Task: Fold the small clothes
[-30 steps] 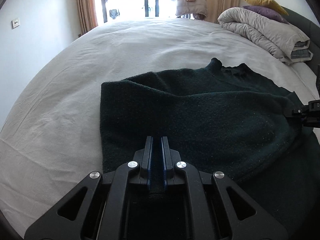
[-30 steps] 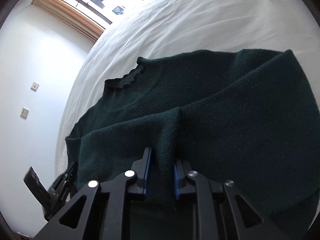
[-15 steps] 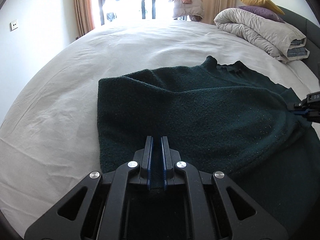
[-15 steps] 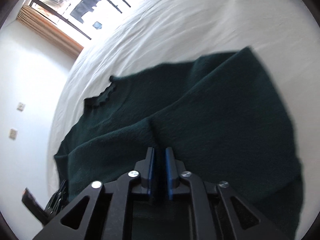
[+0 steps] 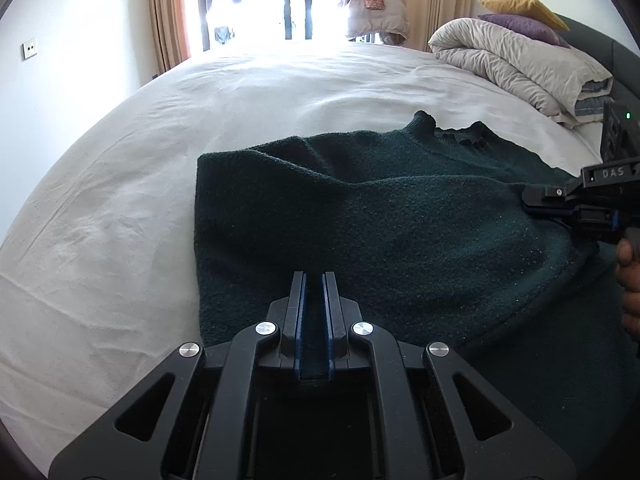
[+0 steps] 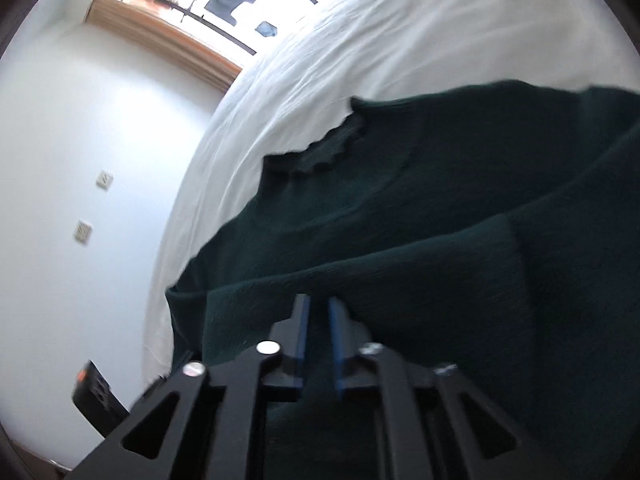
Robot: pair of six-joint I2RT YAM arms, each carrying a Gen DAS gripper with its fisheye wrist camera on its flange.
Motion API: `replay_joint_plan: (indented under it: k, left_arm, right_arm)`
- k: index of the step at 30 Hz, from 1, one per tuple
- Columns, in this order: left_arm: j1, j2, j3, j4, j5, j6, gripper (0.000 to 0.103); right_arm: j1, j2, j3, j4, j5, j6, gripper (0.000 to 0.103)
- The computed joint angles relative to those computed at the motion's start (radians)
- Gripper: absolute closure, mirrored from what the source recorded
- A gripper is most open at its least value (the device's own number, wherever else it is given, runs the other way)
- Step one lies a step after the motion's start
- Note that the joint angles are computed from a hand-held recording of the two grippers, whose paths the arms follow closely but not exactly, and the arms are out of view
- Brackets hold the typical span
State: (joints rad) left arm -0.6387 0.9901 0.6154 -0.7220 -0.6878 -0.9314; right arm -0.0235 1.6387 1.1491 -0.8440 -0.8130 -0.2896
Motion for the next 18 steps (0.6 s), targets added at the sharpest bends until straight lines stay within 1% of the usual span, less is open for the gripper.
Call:
replay_joint_plan:
  k: [2,4,5,6,7,8,10,11,12,13,14,15,16,17,18]
  left_arm:
    - [-0.001,0.000,-0.002,0.003,-0.001,-0.001,0.096]
    - [0.002,-0.002,-0.003,0.006,-0.001,0.004,0.096]
    - [0.004,-0.004,-0.005,0.009,0.001,0.006,0.096]
    - [0.005,-0.004,-0.007,0.011,0.000,0.006,0.096]
    - [0.006,-0.003,-0.007,0.012,0.000,0.008,0.096]
    - [0.008,-0.002,-0.006,0.012,0.000,0.009,0.096]
    - [0.001,0.013,0.000,0.002,-0.012,0.003,0.096]
    - [-0.006,0.025,0.007,-0.007,-0.022,-0.004,0.096]
    - [-0.015,0.038,0.014,-0.017,-0.031,-0.013,0.096]
    - [-0.015,0.045,0.019,-0.022,-0.035,-0.013,0.096]
    - [-0.020,0.050,0.021,-0.026,-0.039,-0.018,0.096]
    - [-0.020,0.053,0.022,-0.028,-0.041,-0.017,0.096]
    - [-0.023,0.055,0.023,-0.030,-0.044,-0.021,0.096]
    - [-0.023,0.053,0.023,-0.029,-0.044,-0.021,0.096]
    - [-0.022,0.052,0.021,-0.025,-0.043,-0.019,0.096]
  right_arm:
    - [-0.076,0.034,0.022,-0.008,-0.055,-0.034,0.103]
    - [-0.131,-0.001,0.003,0.042,-0.009,-0.003,0.103]
    - [-0.167,-0.012,0.004,0.047,-0.010,0.009,0.102]
    - [-0.197,-0.037,-0.003,0.049,-0.003,0.025,0.094]
    - [-0.201,-0.054,-0.007,0.063,-0.003,0.044,0.081]
    - [-0.219,-0.091,-0.024,0.038,-0.043,0.014,0.078]
    - [-0.212,-0.134,-0.047,-0.083,-0.150,-0.118,0.070]
    - [-0.193,-0.142,-0.055,-0.137,-0.166,-0.175,0.066]
    - [-0.161,-0.137,-0.054,-0.192,-0.163,-0.238,0.057]
    - [-0.123,-0.154,-0.084,-0.205,-0.141,-0.270,0.049]
    - [-0.089,-0.167,-0.122,-0.179,-0.106,-0.273,0.048]
    - [-0.075,-0.172,-0.155,-0.135,-0.071,-0.258,0.053]
    - [-0.090,-0.155,-0.169,-0.111,-0.079,-0.260,0.067]
    - [-0.135,-0.107,-0.148,-0.136,-0.116,-0.289,0.074]
    - [-0.180,-0.055,-0.111,-0.182,-0.134,-0.309,0.086]
